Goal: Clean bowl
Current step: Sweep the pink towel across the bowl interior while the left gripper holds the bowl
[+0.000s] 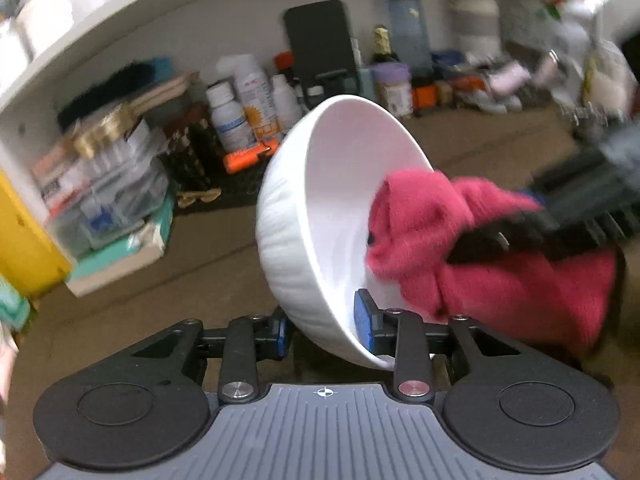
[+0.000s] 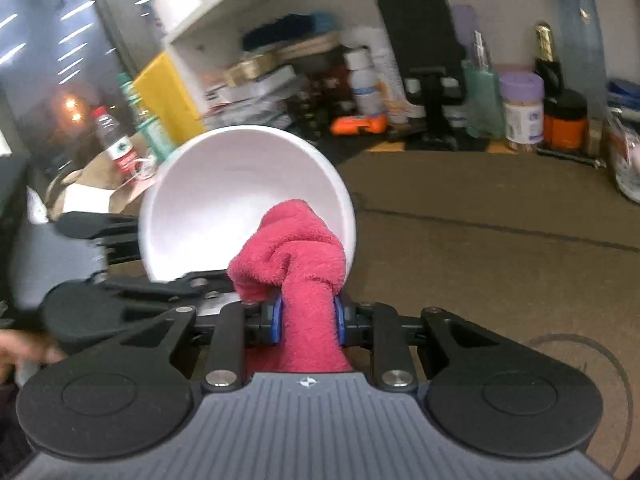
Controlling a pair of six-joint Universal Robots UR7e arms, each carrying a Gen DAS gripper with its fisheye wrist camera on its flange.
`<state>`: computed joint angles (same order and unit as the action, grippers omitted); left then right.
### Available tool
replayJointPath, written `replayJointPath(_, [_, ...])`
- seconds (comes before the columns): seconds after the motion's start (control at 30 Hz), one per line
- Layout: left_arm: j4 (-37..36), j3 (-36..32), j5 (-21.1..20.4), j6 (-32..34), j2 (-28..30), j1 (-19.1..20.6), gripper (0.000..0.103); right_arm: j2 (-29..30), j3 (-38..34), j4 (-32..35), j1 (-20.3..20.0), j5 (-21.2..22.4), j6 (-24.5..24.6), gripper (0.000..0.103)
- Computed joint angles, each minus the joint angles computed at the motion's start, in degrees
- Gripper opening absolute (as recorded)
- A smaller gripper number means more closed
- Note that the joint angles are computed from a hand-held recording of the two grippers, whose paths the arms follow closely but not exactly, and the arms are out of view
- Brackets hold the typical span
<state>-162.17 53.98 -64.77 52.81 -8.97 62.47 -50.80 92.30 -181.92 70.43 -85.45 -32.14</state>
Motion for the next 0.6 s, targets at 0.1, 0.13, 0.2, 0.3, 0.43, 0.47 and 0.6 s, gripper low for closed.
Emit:
replayJointPath(0.1, [1.66,0.32,0.29,0.81,-0.59,-0.03,0.034,1.28,-1.43,-2.87,1.65,-2.7,-1.57,0.025])
replayJointPath(0.13, [1.76,0.31,0.48,0.92,-0.62,-0.04,0.034,1.93,-2.13,-3.36,2.33,-3.8,-2.44,0.025])
replayJointPath(0.2, [2.36,0.06,0.51,1.5,-0.74,0.08,0.034,3.14,-2.74,-4.86,3.63,-6.56,-5.29,0.026])
replayJointPath(0.3, [3.09,-0.05,0.64,2.67,-0.98,0.05,0.034,3.73,-1.58,-9.86,5.28,-10.54,-11.97,0.025])
replayJointPath(0.43, [2.63,-0.79,1.34,3.47,-0.32,-0.23,0.034,2.4,3.44,-21.02,7.16,-10.41,-20.99,0.024])
replayJointPath(0.47, [2.51,-1.32,1.54,3.34,0.06,-0.28,0.034,1.09,4.96,-20.58,6.98,-8.27,-20.02,0.024])
replayJointPath(0.6, [2.95,-2.63,1.21,2.27,0.71,-0.06,0.035,-1.62,5.92,-11.51,5.18,-3.98,-13.14,0.024])
